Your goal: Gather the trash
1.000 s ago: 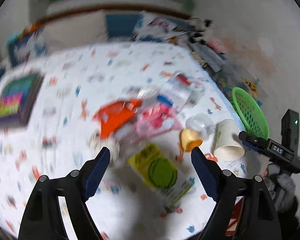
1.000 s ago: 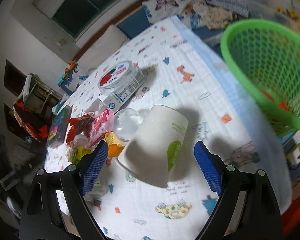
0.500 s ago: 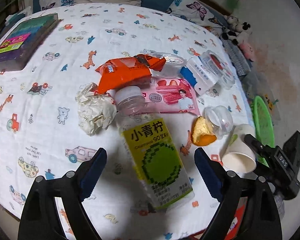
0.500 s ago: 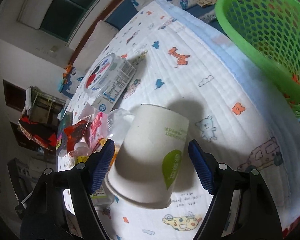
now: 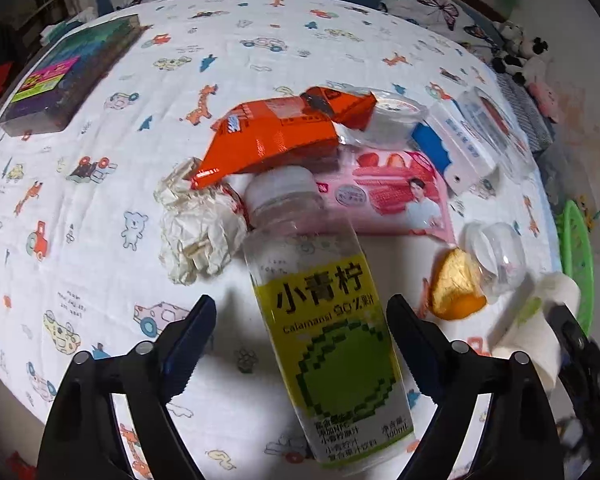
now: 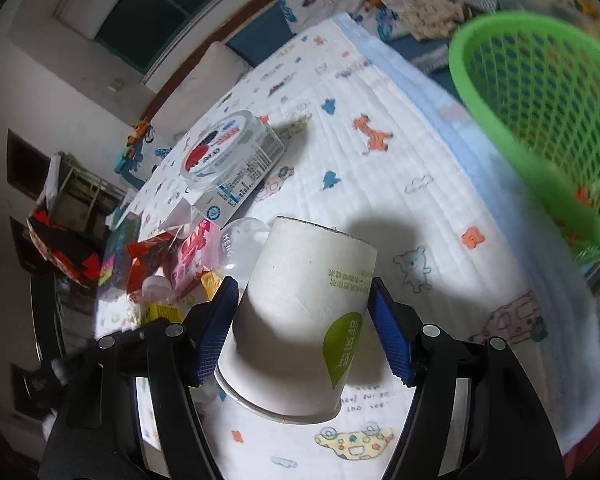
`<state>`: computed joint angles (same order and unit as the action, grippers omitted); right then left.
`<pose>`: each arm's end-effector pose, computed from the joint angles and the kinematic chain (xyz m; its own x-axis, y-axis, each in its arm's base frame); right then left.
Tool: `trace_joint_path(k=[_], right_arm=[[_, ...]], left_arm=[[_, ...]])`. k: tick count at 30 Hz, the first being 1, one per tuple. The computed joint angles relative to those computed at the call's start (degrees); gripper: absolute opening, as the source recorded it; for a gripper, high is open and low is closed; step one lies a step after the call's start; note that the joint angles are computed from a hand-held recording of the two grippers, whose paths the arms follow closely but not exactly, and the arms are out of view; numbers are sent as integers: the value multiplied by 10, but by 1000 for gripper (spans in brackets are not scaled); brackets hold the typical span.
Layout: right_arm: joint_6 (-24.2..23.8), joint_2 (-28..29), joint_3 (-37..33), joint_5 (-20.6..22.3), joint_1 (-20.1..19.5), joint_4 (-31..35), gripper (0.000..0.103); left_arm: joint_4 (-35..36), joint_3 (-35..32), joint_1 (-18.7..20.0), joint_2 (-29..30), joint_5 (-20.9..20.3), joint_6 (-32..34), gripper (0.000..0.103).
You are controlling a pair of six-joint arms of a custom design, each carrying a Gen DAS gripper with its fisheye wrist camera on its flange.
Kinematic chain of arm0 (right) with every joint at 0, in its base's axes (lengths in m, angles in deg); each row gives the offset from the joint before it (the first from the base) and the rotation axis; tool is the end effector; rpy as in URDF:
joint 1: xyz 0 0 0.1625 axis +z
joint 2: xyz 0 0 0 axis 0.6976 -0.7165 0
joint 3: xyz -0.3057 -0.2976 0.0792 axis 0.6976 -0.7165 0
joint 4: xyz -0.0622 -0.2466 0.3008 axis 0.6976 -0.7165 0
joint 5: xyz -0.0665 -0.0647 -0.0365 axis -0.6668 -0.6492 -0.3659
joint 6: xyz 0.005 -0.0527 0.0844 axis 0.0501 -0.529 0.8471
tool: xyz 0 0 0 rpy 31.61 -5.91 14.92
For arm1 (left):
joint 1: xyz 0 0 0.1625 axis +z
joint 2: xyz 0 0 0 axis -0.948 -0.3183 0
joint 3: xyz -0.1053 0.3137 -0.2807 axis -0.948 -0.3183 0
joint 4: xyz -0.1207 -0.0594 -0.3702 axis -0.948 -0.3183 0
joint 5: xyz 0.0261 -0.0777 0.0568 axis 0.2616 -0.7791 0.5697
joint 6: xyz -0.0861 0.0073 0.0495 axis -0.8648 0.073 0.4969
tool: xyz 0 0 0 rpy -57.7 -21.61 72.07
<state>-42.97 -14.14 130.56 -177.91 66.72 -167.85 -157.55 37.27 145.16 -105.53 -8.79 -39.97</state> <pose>0.3393 -0.6194 -0.0143 -0.9797 0.0569 0.1923 -0.0635 0.8214 -0.5668 0.0175 -0.6622 0.3516 -0.7755 -0.1909 -0.6018 0.0623 0.9254 -0.3738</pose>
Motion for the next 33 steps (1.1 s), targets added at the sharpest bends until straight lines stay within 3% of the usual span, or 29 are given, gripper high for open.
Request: trace_joint_path(k=[6, 11, 25, 33], right_arm=[[-46, -1, 9, -43, 17, -27, 64], [-64, -14, 30, -45, 21, -49, 63], [-83, -63, 86, -63, 26, -115, 63], [-101, -91, 102, -104, 11, -163, 63]], left_arm=[[14, -22, 7, 14, -19, -10, 63], [6, -13, 8, 5, -26, -1, 60], [-69, 80, -33, -99, -66, 124, 59], [-96, 87, -60, -108, -131, 196, 59]])
